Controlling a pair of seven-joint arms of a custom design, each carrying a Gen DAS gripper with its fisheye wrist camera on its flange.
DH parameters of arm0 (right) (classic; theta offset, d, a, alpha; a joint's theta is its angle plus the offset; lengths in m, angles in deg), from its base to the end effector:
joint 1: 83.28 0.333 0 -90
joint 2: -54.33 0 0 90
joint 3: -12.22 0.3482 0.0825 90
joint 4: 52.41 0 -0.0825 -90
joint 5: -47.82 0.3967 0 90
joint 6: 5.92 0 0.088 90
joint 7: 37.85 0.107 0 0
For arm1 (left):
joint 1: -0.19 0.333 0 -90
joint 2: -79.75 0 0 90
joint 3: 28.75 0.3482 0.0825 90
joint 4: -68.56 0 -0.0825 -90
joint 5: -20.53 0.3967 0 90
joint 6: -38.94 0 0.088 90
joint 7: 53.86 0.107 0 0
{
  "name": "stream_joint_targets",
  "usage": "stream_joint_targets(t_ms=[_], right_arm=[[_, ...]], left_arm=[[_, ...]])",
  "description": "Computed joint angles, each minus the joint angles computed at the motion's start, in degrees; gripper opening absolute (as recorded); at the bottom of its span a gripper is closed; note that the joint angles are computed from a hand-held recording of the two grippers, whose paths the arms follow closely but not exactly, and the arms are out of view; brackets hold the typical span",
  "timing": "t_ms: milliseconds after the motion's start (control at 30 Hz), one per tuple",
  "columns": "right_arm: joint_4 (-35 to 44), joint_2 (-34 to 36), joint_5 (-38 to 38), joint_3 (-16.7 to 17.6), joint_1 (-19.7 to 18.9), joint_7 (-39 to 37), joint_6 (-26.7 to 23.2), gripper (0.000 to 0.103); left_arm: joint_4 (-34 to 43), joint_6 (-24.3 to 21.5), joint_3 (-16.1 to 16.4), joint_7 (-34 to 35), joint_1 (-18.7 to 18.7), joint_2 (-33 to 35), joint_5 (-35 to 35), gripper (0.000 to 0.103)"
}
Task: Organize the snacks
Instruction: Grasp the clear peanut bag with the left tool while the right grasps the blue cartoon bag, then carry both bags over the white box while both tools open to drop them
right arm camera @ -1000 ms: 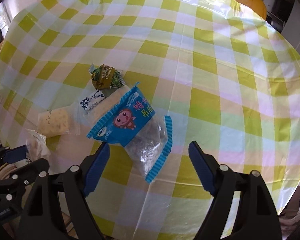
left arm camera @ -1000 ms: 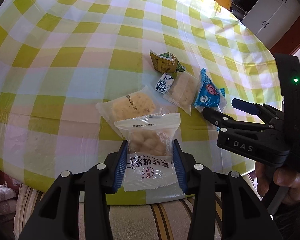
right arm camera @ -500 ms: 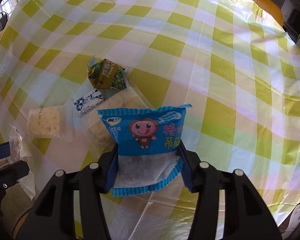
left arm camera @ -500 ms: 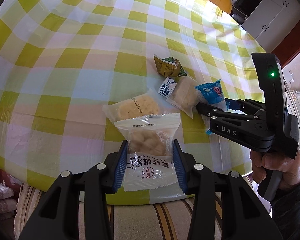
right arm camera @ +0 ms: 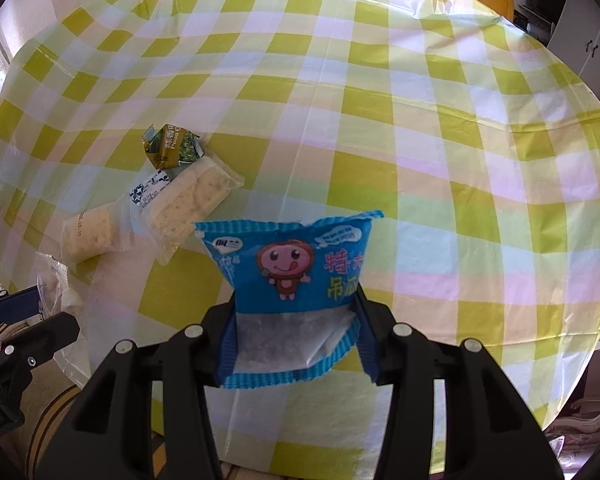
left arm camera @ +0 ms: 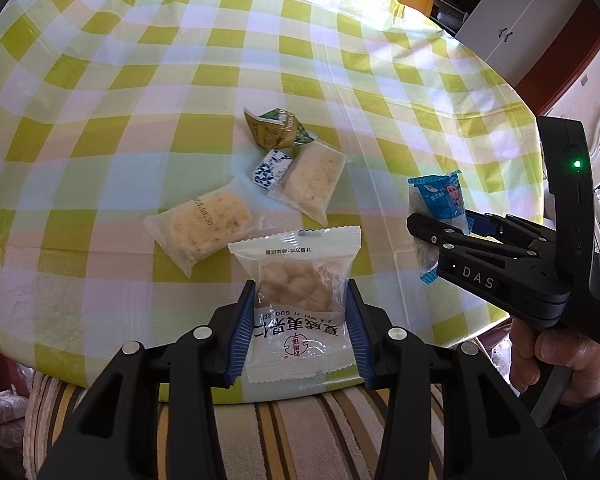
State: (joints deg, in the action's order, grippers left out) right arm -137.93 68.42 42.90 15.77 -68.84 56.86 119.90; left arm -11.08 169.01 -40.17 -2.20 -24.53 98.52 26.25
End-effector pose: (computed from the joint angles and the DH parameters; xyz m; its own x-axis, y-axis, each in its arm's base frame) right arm 0.6644 0.2068 0.6090 0.2498 -0.9677 0.0331 -0.8634 -0.2381 -0.4449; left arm 0.6012 -0.4040 0.6186 -0.0478 -0.9524 0.3012 -0.8944 -0.0934 -0.4374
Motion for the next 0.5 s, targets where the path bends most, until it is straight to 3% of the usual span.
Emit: stream_joint_targets(t_ms=[500], right_arm=[[-16.79, -13.92, 1.35, -2.75, -4.31, 4.16, 4.85, 0.048]], left_arm=[[17.38, -6.18, -1.15, 7.69, -6.09, 10.17, -0.1, 0.042]])
